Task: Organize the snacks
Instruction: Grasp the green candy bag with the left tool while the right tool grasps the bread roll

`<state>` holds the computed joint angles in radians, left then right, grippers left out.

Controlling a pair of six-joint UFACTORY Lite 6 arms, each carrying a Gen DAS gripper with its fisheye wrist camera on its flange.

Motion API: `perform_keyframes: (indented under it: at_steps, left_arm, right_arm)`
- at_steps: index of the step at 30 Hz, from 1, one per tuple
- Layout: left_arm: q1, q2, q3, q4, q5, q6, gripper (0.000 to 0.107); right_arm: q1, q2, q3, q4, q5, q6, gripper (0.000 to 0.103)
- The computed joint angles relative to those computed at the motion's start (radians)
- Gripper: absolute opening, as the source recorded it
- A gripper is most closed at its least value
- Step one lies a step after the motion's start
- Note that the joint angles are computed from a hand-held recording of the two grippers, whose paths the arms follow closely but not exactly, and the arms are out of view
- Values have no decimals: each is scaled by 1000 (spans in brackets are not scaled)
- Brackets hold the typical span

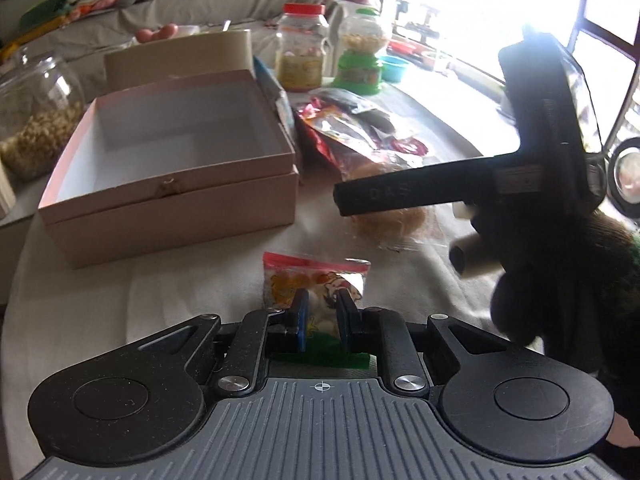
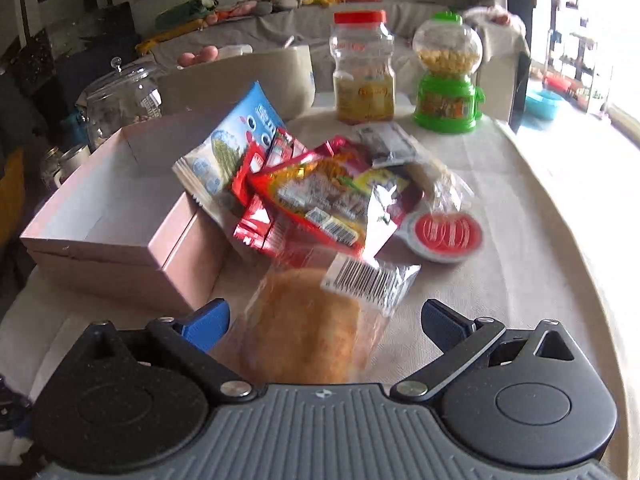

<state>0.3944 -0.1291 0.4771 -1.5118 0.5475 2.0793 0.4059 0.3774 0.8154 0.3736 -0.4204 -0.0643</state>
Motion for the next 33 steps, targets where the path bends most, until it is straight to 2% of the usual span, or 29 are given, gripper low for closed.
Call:
perform_keyframes:
  at_steps: [2, 6, 10, 12, 14, 17, 22, 25, 26, 28, 30, 31, 33]
  left_arm:
    - [-8, -4, 0, -16, -13, 10, 20]
    - [-23, -12, -5, -79, -56, 44, 21]
    - [9, -12, 7, 34, 54, -19, 22]
    - [-51, -43, -20, 19, 10, 36, 23]
    - [-137, -54, -40, -24, -79, 98, 24]
    - [-219, -62, -64, -109, -144, 184, 24]
    - [-268, 24, -22, 78, -106, 5, 25]
    - [-294, 3, -37, 92, -102, -11, 27]
    - [-285, 33, -3, 159, -70, -86, 30]
    - [-256, 115, 81, 285, 38, -242, 61]
    - [-252, 169, 132, 339, 104, -308, 78]
    - [-269, 177, 139, 341, 102, -317, 83]
    - [-297, 153, 117, 339, 73, -307, 83]
  right_arm:
    - [-7, -6, -25, 67, -26, -58, 100]
    - [-77, -97, -179, 6, -65, 15, 100]
    - [-158, -209, -380, -128, -161, 152, 100]
    - [-162, -250, -435, -101, -180, 143, 100]
    - [-179, -262, -483, -140, -231, 176, 100]
    - [-205, -249, -487, -188, -260, 223, 101]
    - [-218, -232, -489, -222, -287, 253, 102]
    - [-245, -235, -505, -275, -311, 294, 103]
    - [-247, -234, -505, -281, -314, 301, 103]
    - [-249, -229, -502, -287, -318, 307, 103]
    - [-250, -225, -502, -291, -324, 310, 103]
    - [-250, -223, -501, -292, -326, 311, 103]
    - [-250, -222, -501, -293, -329, 313, 103]
